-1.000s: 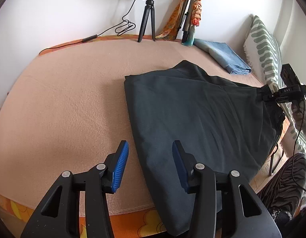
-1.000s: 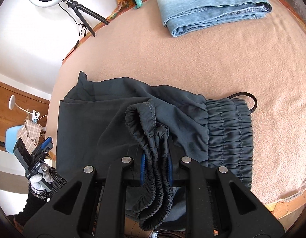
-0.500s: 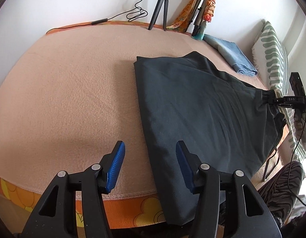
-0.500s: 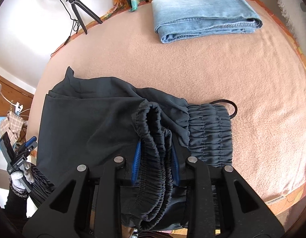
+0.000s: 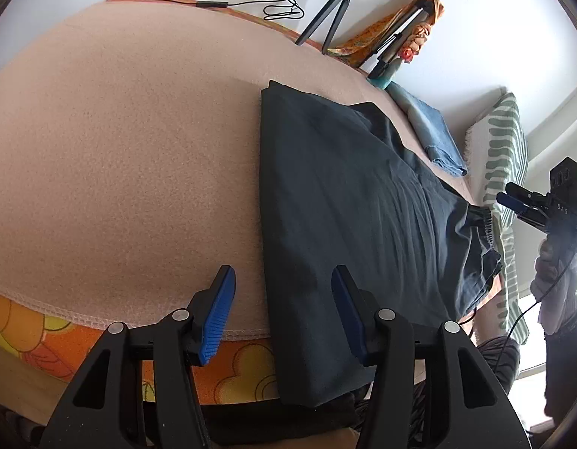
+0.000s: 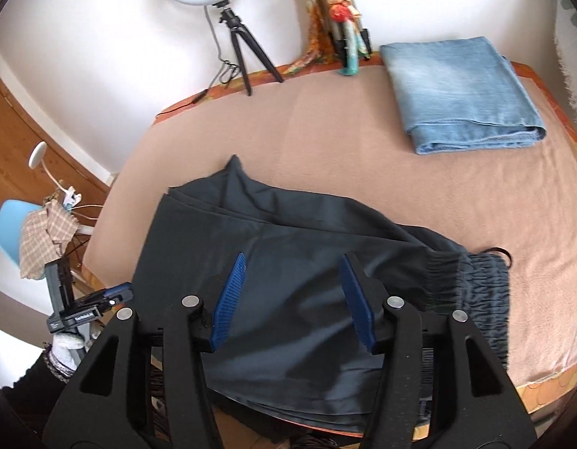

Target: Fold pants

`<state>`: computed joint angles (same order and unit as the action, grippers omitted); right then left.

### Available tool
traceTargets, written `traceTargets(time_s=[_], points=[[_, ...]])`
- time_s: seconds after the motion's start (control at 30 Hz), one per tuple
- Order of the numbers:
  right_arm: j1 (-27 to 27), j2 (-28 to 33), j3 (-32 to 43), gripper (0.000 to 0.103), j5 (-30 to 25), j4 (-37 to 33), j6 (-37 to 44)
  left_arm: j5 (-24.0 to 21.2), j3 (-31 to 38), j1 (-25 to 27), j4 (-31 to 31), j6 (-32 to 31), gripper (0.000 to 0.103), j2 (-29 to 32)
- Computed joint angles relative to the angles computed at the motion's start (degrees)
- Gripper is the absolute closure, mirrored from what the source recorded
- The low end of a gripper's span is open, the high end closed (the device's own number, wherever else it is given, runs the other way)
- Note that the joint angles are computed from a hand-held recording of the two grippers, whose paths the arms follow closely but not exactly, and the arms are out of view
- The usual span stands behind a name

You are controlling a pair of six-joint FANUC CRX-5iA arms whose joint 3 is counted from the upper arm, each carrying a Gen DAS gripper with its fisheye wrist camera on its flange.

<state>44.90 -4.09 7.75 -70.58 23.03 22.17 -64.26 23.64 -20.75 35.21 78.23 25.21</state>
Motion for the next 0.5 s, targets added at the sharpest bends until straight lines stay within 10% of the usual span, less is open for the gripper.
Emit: traceTargets(time_s=[0.27, 0.5], points=[[-0.14, 10.17, 10.68, 0.044, 3.45, -4.44, 8.04, 3.31, -6.14, 0.72, 8.78, -0.76, 0.054, -1.31], [-2.1, 19.96, 22.53, 0.031, 1.98, -11.81, 14.9, 5.18, -8.13, 0.31, 11.21, -2.13, 0.081, -1.42]])
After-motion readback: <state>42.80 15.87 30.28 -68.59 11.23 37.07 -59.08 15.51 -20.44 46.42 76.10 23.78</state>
